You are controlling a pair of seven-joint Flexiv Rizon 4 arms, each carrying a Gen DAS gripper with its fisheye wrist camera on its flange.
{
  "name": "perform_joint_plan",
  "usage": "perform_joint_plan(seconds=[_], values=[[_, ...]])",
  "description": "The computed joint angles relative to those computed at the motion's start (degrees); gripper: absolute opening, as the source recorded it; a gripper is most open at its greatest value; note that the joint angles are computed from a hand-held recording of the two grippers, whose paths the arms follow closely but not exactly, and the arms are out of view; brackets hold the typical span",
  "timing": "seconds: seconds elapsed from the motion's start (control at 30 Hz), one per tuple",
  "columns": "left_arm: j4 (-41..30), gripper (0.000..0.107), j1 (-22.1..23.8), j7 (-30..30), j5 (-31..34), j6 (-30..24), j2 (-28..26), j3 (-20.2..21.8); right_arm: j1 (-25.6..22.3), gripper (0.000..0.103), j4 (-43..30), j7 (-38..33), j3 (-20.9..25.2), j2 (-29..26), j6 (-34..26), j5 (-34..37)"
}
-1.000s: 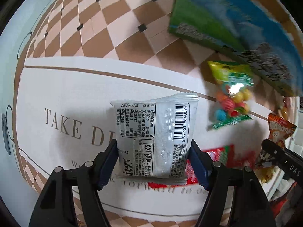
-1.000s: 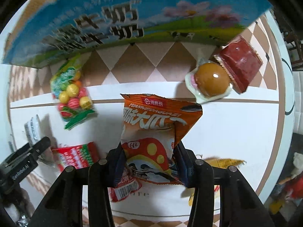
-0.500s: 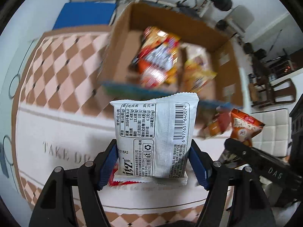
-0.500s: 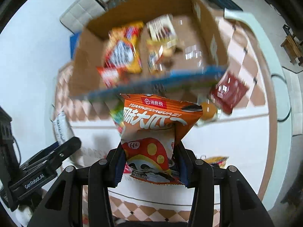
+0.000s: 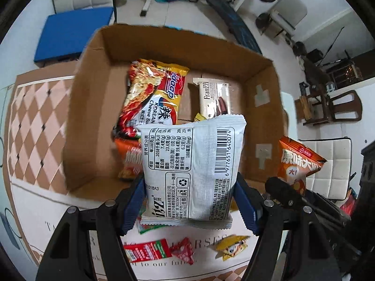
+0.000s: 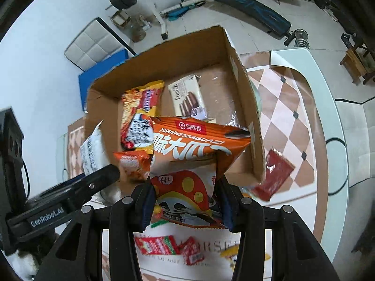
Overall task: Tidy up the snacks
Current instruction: 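Carry both packs into the cardboard box and open both tools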
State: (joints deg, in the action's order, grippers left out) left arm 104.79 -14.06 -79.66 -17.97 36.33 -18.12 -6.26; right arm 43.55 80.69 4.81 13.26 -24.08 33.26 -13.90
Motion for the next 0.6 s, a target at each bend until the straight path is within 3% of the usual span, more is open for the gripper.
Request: perform_joint_plan(seconds=[0.23,0.3,0.33,0.37,0.43,0.6], values=[[-8.8,0.071,-0.4,-2.3,2.9,-7.5,-8.7,-0.3,-2.6,0.052,-0.1,-4.1,0.1,-3.4,2.4,3.6],[-10.2,0.071,-0.7,-2.6,3.4,-8.7,-10.3,-0.3,-3.5,0.063,-0.6,-6.1,0.7,-4.1,2.0,5.7],[-10.8,0.071,-1.1,-3.1,4.7,-9.1,-10.6,0.1,-3.8,0.081,-1.2,-7.3,0.9,-4.6,1.0,6.5],[-11.2,0.074,-1.6,-3.7,5.8,-9.3,-10.8,0.5,-3.8,0.088,-1.7,-7.7,0.9,-4.8,-0.1,6.8],[-11.1,0.086,-1.2,-2.9,5.6,-9.5,-11.2,0.3,-3.9,0.088,-2.2,-8.9,0.8,-4.9,-1.1,7.4],[-9.6,0.087,-0.8,-2.8,4.8,-9.3,-10.5,0.4,-3.9,0.089,-2.6,-10.0,0.7,-4.9,-2.6,8.5]])
